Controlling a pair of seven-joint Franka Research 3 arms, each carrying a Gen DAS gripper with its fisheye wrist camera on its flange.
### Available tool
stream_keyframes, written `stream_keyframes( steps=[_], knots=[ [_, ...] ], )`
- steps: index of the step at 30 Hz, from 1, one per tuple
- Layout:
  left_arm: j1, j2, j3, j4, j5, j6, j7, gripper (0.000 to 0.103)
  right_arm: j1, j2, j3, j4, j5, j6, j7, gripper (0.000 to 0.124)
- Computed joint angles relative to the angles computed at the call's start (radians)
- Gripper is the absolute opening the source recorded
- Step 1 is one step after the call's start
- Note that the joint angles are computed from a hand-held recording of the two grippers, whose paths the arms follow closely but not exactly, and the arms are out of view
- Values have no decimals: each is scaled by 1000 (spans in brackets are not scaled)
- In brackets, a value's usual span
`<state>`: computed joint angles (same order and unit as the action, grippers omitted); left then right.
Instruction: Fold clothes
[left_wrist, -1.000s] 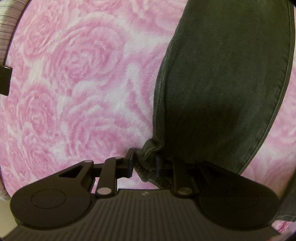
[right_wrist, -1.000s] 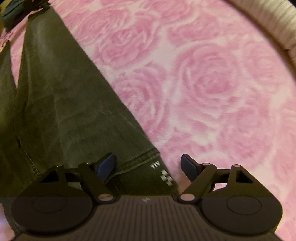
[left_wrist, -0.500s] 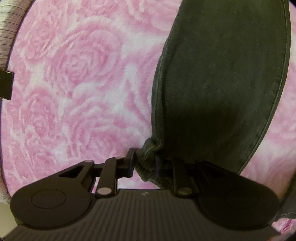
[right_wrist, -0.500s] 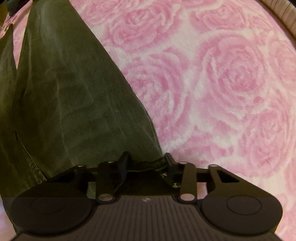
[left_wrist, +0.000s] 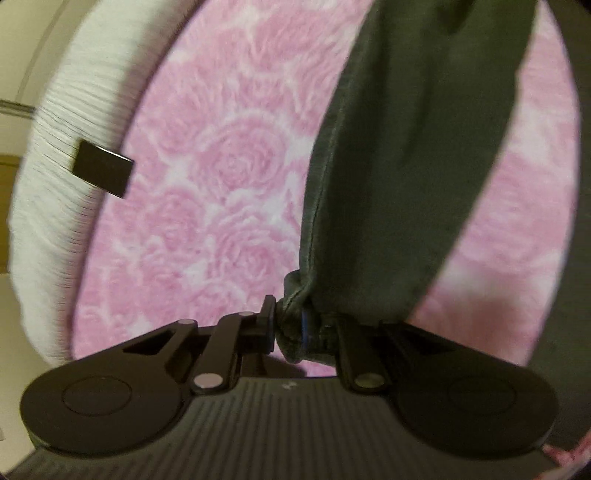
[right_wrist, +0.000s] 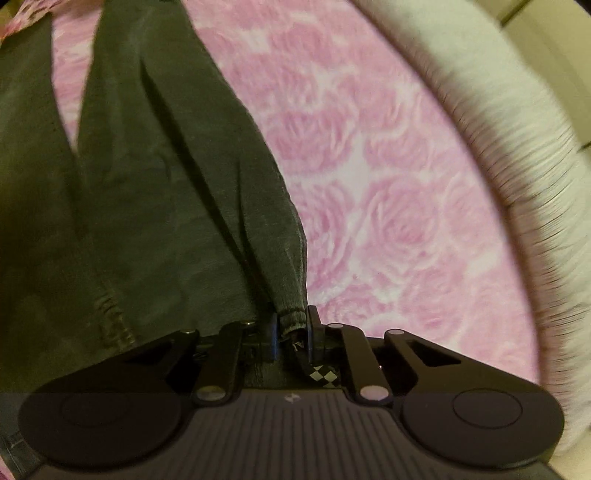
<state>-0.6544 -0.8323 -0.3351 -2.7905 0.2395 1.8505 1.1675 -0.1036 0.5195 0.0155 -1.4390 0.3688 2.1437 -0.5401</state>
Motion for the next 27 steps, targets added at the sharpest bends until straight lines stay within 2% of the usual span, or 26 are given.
stream_keyframes(
  steps=[1, 3, 4, 5, 6, 7, 9, 11, 13, 15, 17, 19, 22, 25, 27],
  knots=[
    [-49, -59, -27, -1, -21, -72, -35, 10, -26, -52, 12, -73, 42, 34, -49, 11],
    [-104, -94, -117, 58, -65, -196, -92, 10, -74, -152, 23, -206, 143, 86, -161, 11],
    [-153, -131, -155, 72, -93, -277, -133, 10, -96, -204, 22, -273, 204, 107, -224, 11],
    [-167, -134, -215, 111, -131, -335, -170, 10, -115, -252, 15, -335, 266, 121, -289, 11],
    [-211, -106, -249, 161, -148, -398, -238, 10, -131, -296, 3, -392, 326, 127, -353, 11],
    [-246, -93, -308, 213, -196, -474, -299, 10, -149, -339, -10, -448, 391, 128, -437, 11],
    [-299, -52, -404, 278, -288, -548, -414, 10, -169, -399, -51, -541, 463, 118, -560, 10],
    [-304, 19, -476, 336, -359, -552, -527, 10, -183, -445, -100, -619, 507, 99, -656, 10],
    [-304, 99, -547, 371, -433, -507, -635, 10, -185, -475, -146, -694, 525, 113, -738, 10],
    [-308, 187, -604, 376, -465, -426, -688, 10, -181, -485, -173, -757, 525, 165, -806, 11],
    [-301, 287, -663, 392, -464, -359, -736, 10, -179, -484, -190, -803, 526, 213, -854, 11],
    [-286, 391, -720, 420, -427, -329, -785, 10, -174, -489, -194, -833, 548, 250, -885, 12],
    [-269, 515, -780, 461, -351, -329, -871, 10, -163, -497, -193, -871, 596, 306, -927, 13],
    [-280, 607, -804, 492, -288, -341, -927, 10, -140, -529, -186, -914, 639, 371, -936, 19],
    [-301, 651, -806, 502, -255, -350, -947, 10, -132, -557, -194, -937, 649, 365, -957, 35]
  ],
)
